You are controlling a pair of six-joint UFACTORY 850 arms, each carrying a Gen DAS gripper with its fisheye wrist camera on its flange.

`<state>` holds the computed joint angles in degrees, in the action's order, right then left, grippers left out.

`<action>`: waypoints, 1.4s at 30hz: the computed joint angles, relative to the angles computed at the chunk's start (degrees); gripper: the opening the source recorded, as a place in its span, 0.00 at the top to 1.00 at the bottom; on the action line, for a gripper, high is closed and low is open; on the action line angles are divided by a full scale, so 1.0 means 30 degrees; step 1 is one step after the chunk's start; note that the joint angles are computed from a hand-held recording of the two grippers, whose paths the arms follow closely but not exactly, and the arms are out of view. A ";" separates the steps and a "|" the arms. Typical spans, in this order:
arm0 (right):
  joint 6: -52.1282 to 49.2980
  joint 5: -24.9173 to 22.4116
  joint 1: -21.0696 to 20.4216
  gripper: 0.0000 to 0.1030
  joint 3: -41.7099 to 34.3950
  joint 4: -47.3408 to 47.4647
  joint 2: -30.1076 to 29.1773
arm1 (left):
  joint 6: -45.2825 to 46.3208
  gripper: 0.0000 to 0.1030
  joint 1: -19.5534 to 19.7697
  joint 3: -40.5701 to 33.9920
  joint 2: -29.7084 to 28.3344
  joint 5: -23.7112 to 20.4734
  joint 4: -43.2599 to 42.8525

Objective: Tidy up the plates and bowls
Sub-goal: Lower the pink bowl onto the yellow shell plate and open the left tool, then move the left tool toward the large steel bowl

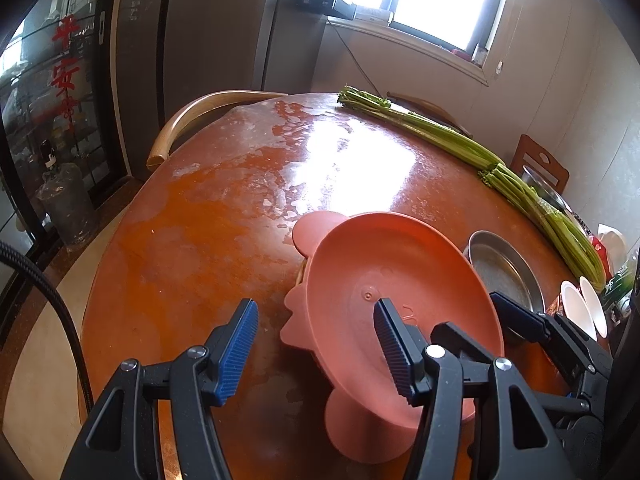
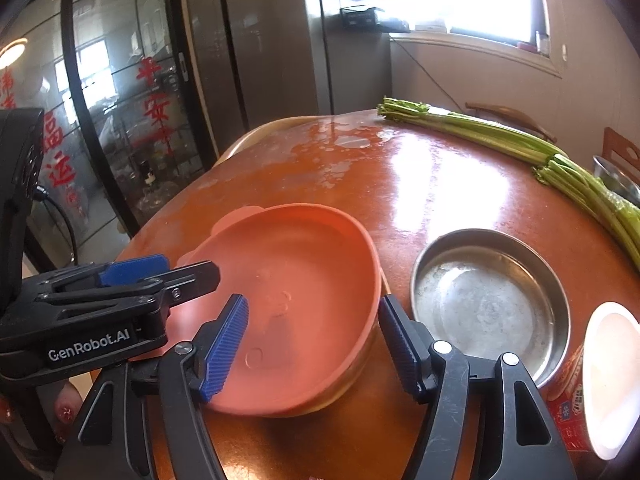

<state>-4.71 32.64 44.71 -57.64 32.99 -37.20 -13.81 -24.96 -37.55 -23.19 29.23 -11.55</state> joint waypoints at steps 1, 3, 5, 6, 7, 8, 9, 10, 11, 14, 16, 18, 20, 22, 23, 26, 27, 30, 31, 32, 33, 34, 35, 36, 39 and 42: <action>-0.0141 0.0130 0.0023 0.31 0.0045 0.0148 0.0022 | -0.0198 0.42 0.0020 0.0016 0.0015 0.0006 0.0214; -0.0442 0.0363 0.0107 0.31 0.0115 0.0469 0.0057 | -0.0410 0.42 0.0060 0.0042 0.0041 0.0033 0.0468; -0.0551 0.0724 0.0200 0.31 0.0308 0.0692 0.0153 | -0.0397 0.42 0.0045 0.0138 0.0139 0.0111 0.0413; -0.0602 0.0919 0.0245 0.31 0.0396 0.0816 0.0202 | -0.0444 0.42 0.0077 0.0207 0.0197 0.0174 0.0495; -0.0742 0.1279 0.0344 0.31 0.0536 0.1111 0.0277 | -0.0457 0.42 0.0061 0.0269 0.0283 0.0220 0.0476; -0.0806 0.1548 0.0412 0.31 0.0626 0.1279 0.0326 | -0.0466 0.42 0.0075 0.0345 0.0363 0.0301 0.0456; -0.0835 0.1858 0.0481 0.31 0.0757 0.1438 0.0387 | -0.0500 0.42 0.0090 0.0406 0.0440 0.0365 0.0516; -0.0957 0.2048 0.0542 0.31 0.0818 0.1709 0.0423 | -0.0481 0.42 0.0088 0.0497 0.0556 0.0400 0.0480; -0.1187 0.2275 0.0637 0.31 0.0903 0.2148 0.0472 | -0.0401 0.42 0.0069 0.0602 0.0685 0.0470 0.0375; -0.1983 0.2675 0.0900 0.31 0.1156 0.3352 0.0641 | -0.0272 0.42 0.0013 0.0937 0.1081 0.0678 0.0332; -0.2404 0.2994 0.1050 0.31 0.1398 0.3981 0.0778 | -0.0148 0.42 -0.0043 0.1196 0.1375 0.0853 0.0226; -0.2549 0.3196 0.1212 0.31 0.1673 0.4290 0.0972 | 0.0186 0.42 -0.0158 0.1398 0.1643 0.0987 -0.0143; -0.2397 0.3392 0.1367 0.31 0.2163 0.4294 0.1348 | 0.0274 0.42 -0.0246 0.1567 0.1883 0.1075 -0.0183; -0.2425 0.3821 0.1607 0.31 0.2701 0.4676 0.1767 | -0.0099 0.42 -0.0279 0.1793 0.2176 0.1203 0.0369; -0.2249 0.4175 0.1746 0.31 0.3092 0.4801 0.2058 | -0.0200 0.42 -0.0355 0.1920 0.2328 0.1329 0.0536; -0.1103 0.4744 0.1990 0.31 0.4303 0.4564 0.3113 | 0.0181 0.42 -0.0747 0.2196 0.2733 0.1629 0.0300; -0.0862 0.4926 0.2073 0.31 0.4698 0.4658 0.3461 | 0.0105 0.42 -0.0849 0.2266 0.2842 0.1677 0.0396; -0.1008 0.5825 0.2582 0.31 0.5983 0.5931 0.4574 | 0.0039 0.42 -0.1281 0.2426 0.3156 0.1742 0.0581; -0.1058 0.6007 0.2708 0.31 0.6283 0.6296 0.4847 | 0.0165 0.42 -0.1445 0.2474 0.3238 0.1770 0.0457; -0.1083 0.6184 0.2854 0.31 0.6642 0.6737 0.5169 | 0.0303 0.42 -0.1627 0.2532 0.3348 0.1787 0.0296; -0.1087 0.6343 0.2981 0.31 0.6983 0.7142 0.5477 | 0.0423 0.42 -0.1824 0.2616 0.3453 0.1856 0.0106; -0.1037 0.6557 0.3123 0.31 0.7343 0.7599 0.5765 | 0.0537 0.42 -0.2017 0.2696 0.3566 0.1945 -0.0051; -0.0987 0.6795 0.3262 0.31 0.7736 0.8100 0.6064 | 0.0703 0.42 -0.2184 0.2704 0.3619 0.1924 -0.0258; -0.0918 0.7026 0.3387 0.31 0.8110 0.8635 0.6335 | 0.0888 0.42 -0.2392 0.2757 0.3712 0.1906 -0.0514; -0.0827 0.7048 0.3468 0.31 0.8834 1.0037 0.6911 | 0.1418 0.42 -0.3067 0.2920 0.4036 0.1935 -0.1135; -0.0240 0.7040 0.3390 0.31 0.9769 1.1387 0.7450 | 0.2062 0.41 -0.3880 0.3032 0.4278 0.2071 -0.1817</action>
